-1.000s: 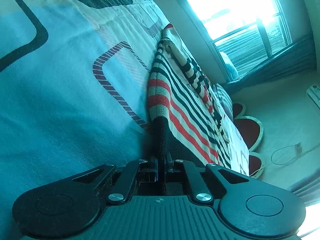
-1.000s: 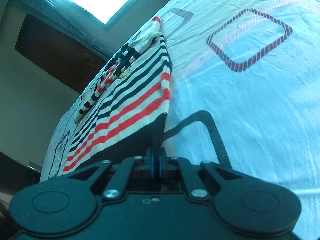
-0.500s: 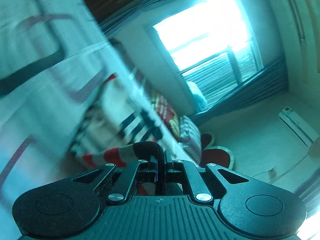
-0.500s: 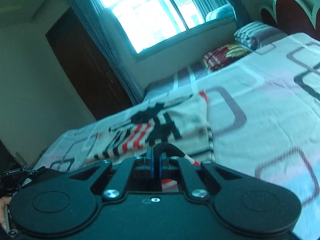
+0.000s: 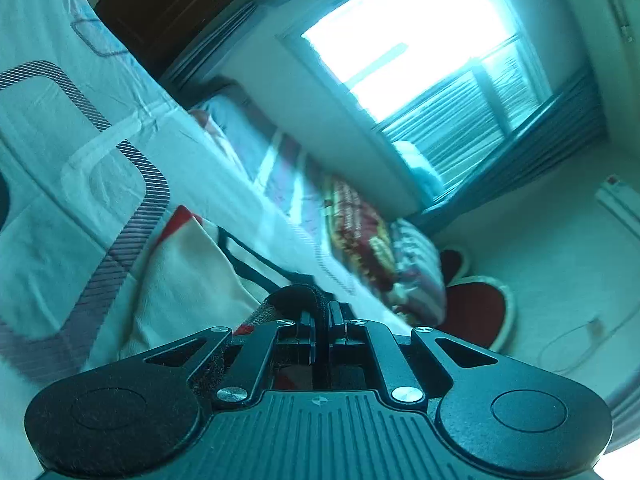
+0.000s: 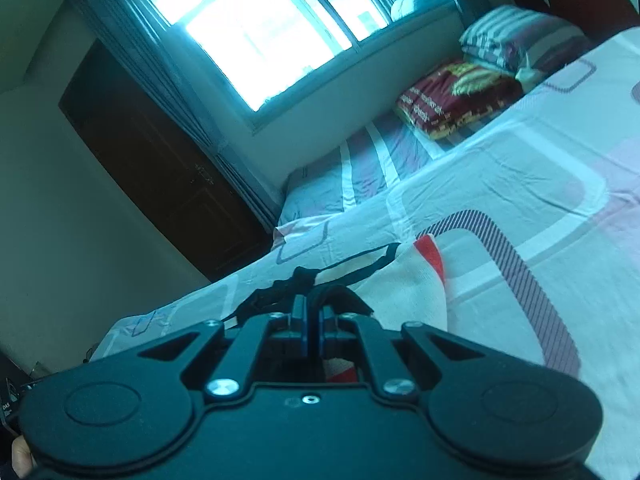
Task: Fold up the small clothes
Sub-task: 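Lift the hem with both grippers and fold it toward the collar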
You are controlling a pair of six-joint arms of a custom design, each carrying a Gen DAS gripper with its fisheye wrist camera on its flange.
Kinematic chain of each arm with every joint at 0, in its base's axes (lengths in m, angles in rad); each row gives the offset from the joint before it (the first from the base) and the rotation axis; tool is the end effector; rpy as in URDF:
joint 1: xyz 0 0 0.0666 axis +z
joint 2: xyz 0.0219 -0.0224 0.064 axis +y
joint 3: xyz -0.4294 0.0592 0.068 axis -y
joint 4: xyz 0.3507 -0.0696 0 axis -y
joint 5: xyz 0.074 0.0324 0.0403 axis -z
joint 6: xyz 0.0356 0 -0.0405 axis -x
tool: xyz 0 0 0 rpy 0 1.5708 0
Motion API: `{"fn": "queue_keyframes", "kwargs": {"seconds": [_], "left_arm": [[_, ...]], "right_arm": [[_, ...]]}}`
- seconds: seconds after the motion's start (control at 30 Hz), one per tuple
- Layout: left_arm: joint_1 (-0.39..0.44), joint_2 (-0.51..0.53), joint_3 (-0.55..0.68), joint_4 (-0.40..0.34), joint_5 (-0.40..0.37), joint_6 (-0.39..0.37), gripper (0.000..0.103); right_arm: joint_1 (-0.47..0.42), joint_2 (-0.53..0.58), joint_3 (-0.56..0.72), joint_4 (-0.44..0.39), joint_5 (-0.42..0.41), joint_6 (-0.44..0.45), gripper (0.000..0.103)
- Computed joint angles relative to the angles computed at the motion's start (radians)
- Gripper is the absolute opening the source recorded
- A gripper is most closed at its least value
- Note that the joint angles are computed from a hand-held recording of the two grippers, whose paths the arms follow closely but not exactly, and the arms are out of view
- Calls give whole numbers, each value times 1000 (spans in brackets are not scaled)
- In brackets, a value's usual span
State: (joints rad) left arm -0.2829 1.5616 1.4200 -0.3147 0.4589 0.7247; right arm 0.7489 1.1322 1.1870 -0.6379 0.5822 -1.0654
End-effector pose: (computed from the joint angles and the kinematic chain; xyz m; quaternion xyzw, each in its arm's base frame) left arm 0.5026 -0.1629 0.4643 -0.0637 0.8327 -0.4177 0.3578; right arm 0.2610 0.2153 0.5102 0.2673 0.8115 0.2020 0.4788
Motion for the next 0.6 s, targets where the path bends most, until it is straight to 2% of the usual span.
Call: {"fn": "queue_keyframes", "kwargs": {"seconds": [0.07, 0.2, 0.3, 0.37, 0.43, 0.47, 0.53, 0.57, 0.6], "left_arm": [[-1, 45, 40, -17, -6, -3, 5], [-12, 149, 159, -105, -42, -39, 5], [-19, 221, 241, -175, -62, -71, 5], [-22, 254, 266, -182, -58, -78, 5], [-19, 270, 260, -138, -42, -29, 5], [-19, 275, 258, -125, -44, -13, 6], [-18, 287, 254, -94, -32, 13, 6], [-18, 291, 253, -82, -24, 14, 6], [-19, 294, 251, -72, -18, 16, 10]], "right_arm": [[-58, 26, -16, 48, -61, 20, 5], [-170, 73, -51, 136, -193, 22, 5], [-231, 110, -78, 195, -260, -3, 5], [-261, 137, -90, 228, -298, 0, 6], [-280, 160, -99, 259, -316, 7, 11], [-284, 167, -105, 279, -316, 11, 20], [-287, 170, -118, 326, -306, 24, 28], [-289, 171, -120, 341, -298, 32, 38], [-287, 171, -121, 353, -282, 41, 53]]}}
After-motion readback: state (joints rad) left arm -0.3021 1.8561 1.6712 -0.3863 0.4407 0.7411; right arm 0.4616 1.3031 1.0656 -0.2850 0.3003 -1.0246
